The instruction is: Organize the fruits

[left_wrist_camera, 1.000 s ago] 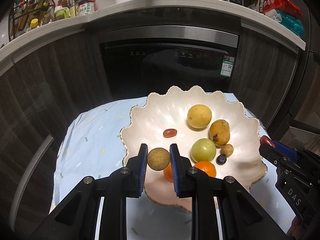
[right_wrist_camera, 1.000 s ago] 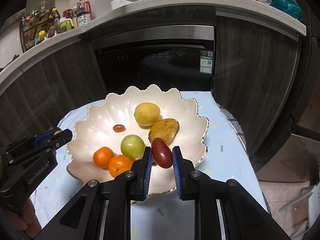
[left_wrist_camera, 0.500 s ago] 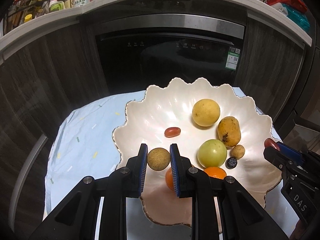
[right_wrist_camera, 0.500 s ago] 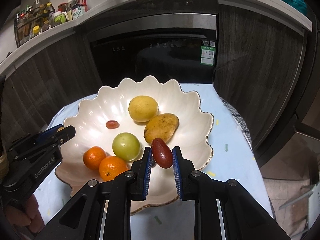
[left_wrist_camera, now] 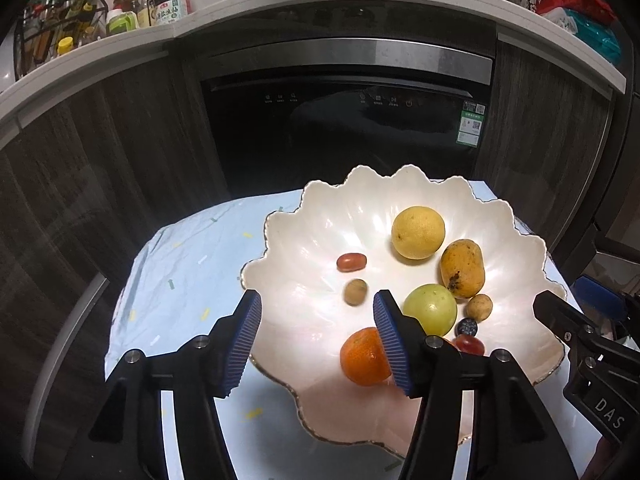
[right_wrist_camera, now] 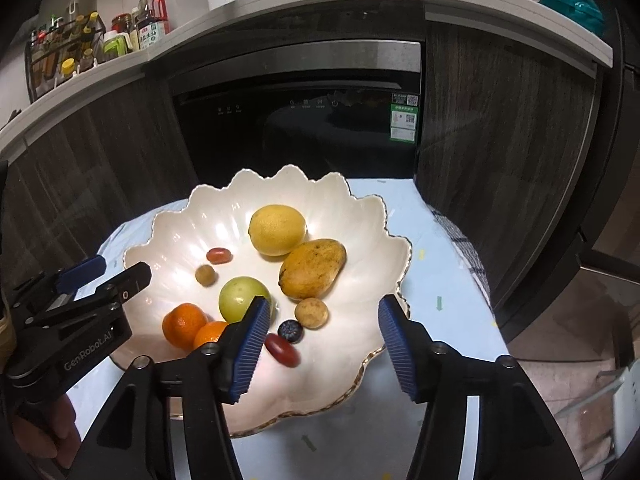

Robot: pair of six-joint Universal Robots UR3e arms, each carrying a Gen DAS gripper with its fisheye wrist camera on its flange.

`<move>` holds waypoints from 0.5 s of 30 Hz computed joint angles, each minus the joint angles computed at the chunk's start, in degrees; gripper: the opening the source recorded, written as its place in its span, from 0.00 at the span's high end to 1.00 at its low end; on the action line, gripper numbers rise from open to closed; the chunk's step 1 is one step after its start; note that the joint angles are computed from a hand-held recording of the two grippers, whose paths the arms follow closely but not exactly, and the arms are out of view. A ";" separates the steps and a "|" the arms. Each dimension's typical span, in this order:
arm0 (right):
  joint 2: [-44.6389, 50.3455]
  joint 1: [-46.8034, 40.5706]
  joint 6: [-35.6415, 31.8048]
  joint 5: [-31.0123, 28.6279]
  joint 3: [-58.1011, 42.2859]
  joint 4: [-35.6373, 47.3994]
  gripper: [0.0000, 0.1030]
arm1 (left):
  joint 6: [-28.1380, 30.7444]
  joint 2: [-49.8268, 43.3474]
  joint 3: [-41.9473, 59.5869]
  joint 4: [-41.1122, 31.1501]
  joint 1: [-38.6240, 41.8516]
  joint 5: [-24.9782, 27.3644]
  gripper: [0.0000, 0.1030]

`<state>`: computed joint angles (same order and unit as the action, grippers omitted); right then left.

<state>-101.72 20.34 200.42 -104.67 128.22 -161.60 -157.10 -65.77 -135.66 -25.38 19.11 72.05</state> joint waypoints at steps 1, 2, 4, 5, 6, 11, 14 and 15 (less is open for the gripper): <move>-0.25 0.22 0.13 -0.18 -0.21 0.34 0.42 | 0.08 0.96 0.00 -0.88 0.34 -0.14 0.41; -0.66 0.52 0.35 -0.51 -0.39 0.74 0.42 | 0.17 2.11 -0.08 -1.83 0.79 -0.37 0.39; -1.41 1.03 0.62 -0.96 -0.56 1.27 0.41 | 0.67 4.89 -0.09 -4.50 2.03 -1.17 0.37; -1.97 1.57 0.84 -1.55 -0.77 1.74 0.40 | 1.01 6.52 -0.10 -5.99 2.75 -1.66 0.36; -2.43 1.92 0.97 -1.89 -0.79 2.00 0.40 | 1.37 8.06 -0.11 -7.38 3.45 -2.15 0.36; -5.12 4.17 1.80 -4.01 -1.42 4.34 0.39 | 4.04 16.76 0.39 -16.43 7.91 -5.23 0.35; -6.31 5.85 2.54 -5.55 -2.01 6.05 0.40 | 6.34 22.30 1.10 -23.14 11.55 -7.82 0.34; -6.82 6.52 2.86 -6.17 -2.17 6.62 0.39 | 7.65 25.04 1.51 -26.70 13.50 -9.16 0.34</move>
<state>-108.54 26.86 203.29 -110.84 126.05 -154.99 -149.45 -40.73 -134.15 -52.09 32.61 62.89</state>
